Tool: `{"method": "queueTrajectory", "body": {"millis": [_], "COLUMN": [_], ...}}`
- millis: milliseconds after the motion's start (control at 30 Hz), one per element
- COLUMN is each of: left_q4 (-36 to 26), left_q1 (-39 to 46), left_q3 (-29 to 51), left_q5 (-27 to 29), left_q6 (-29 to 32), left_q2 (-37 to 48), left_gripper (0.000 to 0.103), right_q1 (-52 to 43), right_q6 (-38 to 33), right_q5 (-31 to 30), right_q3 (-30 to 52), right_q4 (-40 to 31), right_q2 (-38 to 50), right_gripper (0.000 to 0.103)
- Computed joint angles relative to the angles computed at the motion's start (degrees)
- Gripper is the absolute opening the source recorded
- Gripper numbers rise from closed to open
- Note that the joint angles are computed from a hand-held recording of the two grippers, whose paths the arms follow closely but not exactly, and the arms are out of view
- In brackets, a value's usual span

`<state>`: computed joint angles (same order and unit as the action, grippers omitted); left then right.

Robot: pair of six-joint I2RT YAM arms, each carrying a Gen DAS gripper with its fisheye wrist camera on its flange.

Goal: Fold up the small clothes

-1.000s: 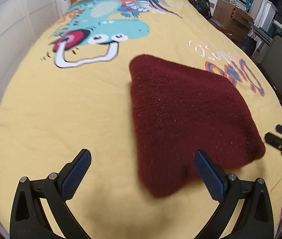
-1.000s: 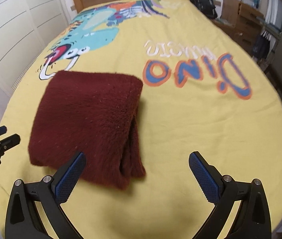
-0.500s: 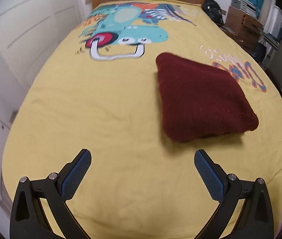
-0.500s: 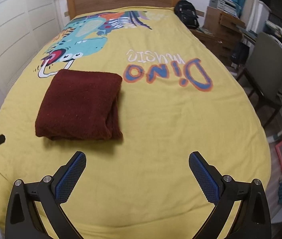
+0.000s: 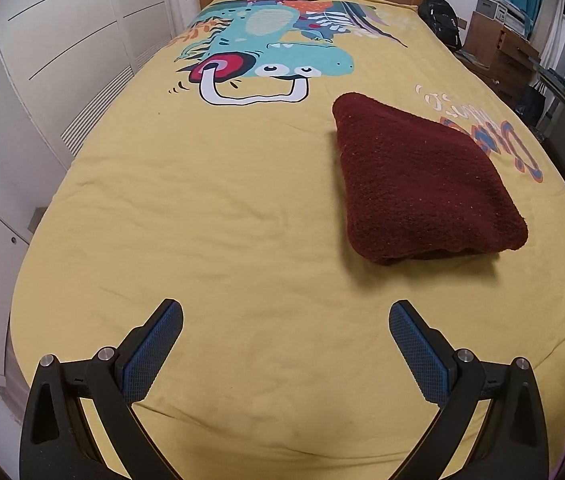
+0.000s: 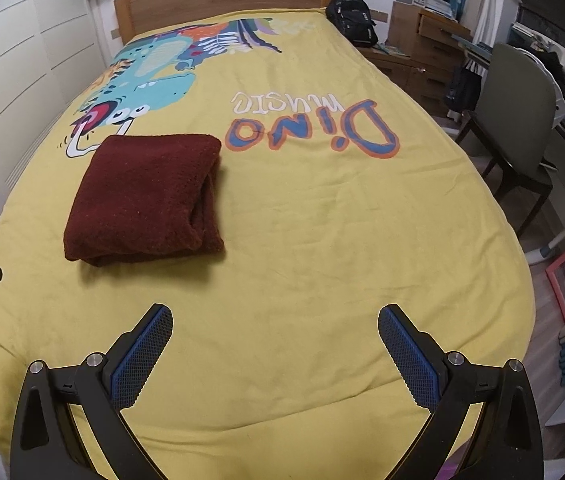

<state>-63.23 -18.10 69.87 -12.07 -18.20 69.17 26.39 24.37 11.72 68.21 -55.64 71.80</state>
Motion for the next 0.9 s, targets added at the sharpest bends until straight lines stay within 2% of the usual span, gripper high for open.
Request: {"method": "queueTrajectory", "body": {"millis": [300,900], "left_q4": [-1.15,-2.28], "left_q1": [-0.13,0.73], "left_q3": [0.50,1.43], "left_q5": [-1.24,-0.36], "left_q6": [1.10,2.51], "left_q2": [-0.29,-0.11], "left_gripper": [0.102,0.102], "right_q1": [-0.51,-1.03], "right_q6": [-0.38,-0.79], "right_q5": [-0.38,-0.92], "right_q3": [-0.43,-0.07], "right_q4": [-0.05,-0.42], "right_q2": [-0.16,-0.37], "right_gripper": [0.103,0.103]}}
